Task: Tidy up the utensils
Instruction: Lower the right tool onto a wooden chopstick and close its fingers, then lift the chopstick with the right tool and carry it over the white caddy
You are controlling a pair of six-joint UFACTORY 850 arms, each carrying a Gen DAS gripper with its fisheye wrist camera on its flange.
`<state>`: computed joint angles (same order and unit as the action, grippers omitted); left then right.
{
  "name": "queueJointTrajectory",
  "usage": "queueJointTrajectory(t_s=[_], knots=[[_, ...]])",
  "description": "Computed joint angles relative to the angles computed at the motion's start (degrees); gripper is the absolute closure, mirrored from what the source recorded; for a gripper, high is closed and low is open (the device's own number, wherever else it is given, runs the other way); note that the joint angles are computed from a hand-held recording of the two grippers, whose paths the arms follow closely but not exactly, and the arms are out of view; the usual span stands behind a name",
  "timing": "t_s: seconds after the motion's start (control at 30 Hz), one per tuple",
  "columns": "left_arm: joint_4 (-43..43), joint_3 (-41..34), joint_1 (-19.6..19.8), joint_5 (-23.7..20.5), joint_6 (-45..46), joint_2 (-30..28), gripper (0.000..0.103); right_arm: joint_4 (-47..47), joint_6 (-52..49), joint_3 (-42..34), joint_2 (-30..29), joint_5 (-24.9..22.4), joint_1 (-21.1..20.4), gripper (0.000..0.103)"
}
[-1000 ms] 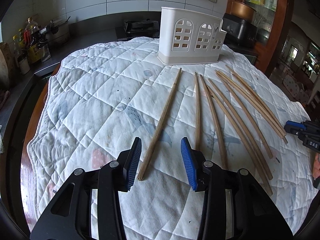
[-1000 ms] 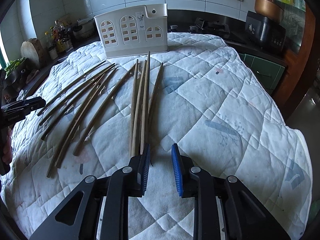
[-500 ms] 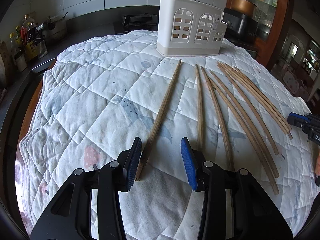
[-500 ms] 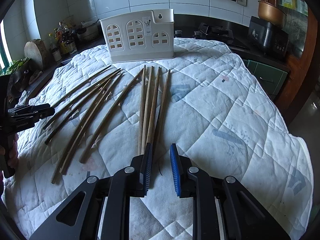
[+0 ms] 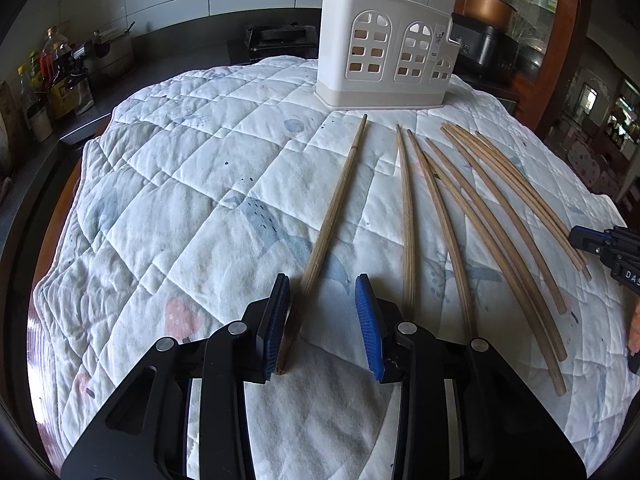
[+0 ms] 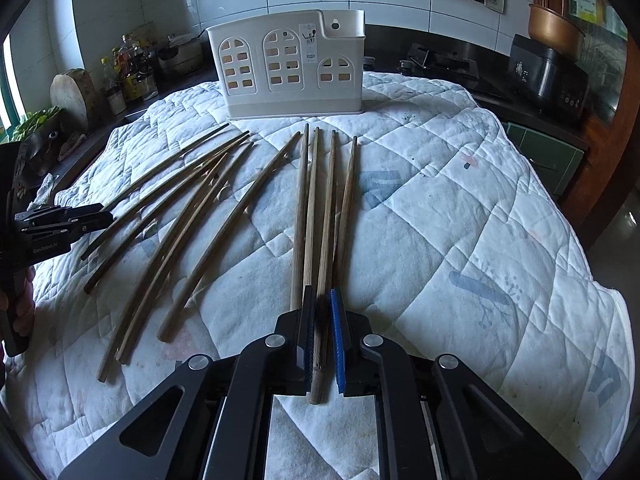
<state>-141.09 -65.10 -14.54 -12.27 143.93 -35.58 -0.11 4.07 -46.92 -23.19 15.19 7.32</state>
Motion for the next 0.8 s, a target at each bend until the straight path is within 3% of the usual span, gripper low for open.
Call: queueJointTrajectory(t_s=[0.3, 0.4, 0.57, 0.63, 0.8], knots=[[-4.17, -0.47, -0.58, 0.55, 4.54, -0.35, 0.069, 17.38, -18.10, -0.49, -1.24, 0.34, 1.37, 0.094], [-4.45, -0.53, -0.56, 0.56, 4.72, -0.37, 0.073, 20.59, -20.67, 0.53, -0.57, 2.88, 1.88, 0.095], [-6.88, -0.45, -0.30, 0.74, 5.66, -0.17, 0.091, 17.77, -17.99, 1.24, 0.17, 2.89, 1.54, 0.095], [-3.70, -0.21, 0.04, 0.17, 1.83, 0.10, 0.093, 14.42, -14.49, 2.02, 0.91, 3.62, 1.22, 0.095], [-11.17, 1.38, -0.73, -1.43, 9.05, 1.76, 0.097, 12.19, -12.28, 3.61, 2.68, 5.17, 0.98, 0.095]])
